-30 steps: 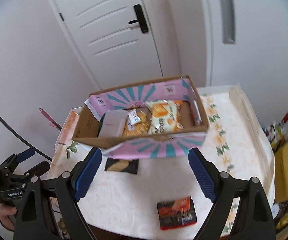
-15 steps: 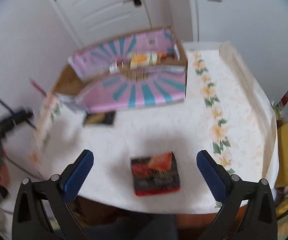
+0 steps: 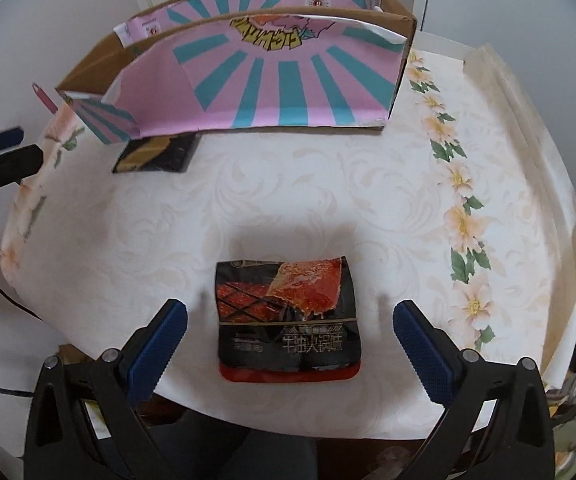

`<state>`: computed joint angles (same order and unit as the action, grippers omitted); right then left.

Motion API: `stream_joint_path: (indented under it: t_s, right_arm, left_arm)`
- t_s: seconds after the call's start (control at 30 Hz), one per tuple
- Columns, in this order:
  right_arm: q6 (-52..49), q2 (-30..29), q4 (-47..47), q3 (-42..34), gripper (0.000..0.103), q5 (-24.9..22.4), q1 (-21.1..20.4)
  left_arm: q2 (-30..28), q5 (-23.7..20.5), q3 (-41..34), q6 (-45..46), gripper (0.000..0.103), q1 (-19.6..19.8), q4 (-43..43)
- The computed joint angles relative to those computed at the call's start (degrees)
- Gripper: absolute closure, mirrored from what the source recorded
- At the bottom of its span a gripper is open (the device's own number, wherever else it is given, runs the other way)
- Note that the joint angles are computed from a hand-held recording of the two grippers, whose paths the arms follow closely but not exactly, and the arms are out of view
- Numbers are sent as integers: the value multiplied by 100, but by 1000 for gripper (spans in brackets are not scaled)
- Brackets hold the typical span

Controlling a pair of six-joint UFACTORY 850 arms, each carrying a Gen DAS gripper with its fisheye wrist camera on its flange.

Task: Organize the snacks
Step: 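Grasp the red-and-black snack packet with the right gripper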

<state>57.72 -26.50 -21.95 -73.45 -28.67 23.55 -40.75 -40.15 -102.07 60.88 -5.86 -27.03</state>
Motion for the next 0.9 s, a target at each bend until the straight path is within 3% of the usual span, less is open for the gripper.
stream_joint_path:
  t_s: [0.2, 0.37, 0.43, 0.73, 0.9]
  right_arm:
    - [224, -41, -245, -10, 4, 0, 58]
    - [199, -93, -289, -38, 29, -64, 78]
    - [163, -87, -212, -19, 31, -2, 73]
    - [279, -95, -254, -21, 31, -5, 106]
    - [325, -105, -266, -23, 31, 0, 93]
  left_arm:
    - [-231, -290, -156, 1083, 5, -136, -85]
    - [-475, -456, -355, 1384, 12, -272, 117]
    - [-577, -485, -448, 1437, 12, -322, 179]
    - [-915, -501, -766, 1378, 12, -423, 489]
    - [-1251, -869, -1253, 925, 12, -419, 703]
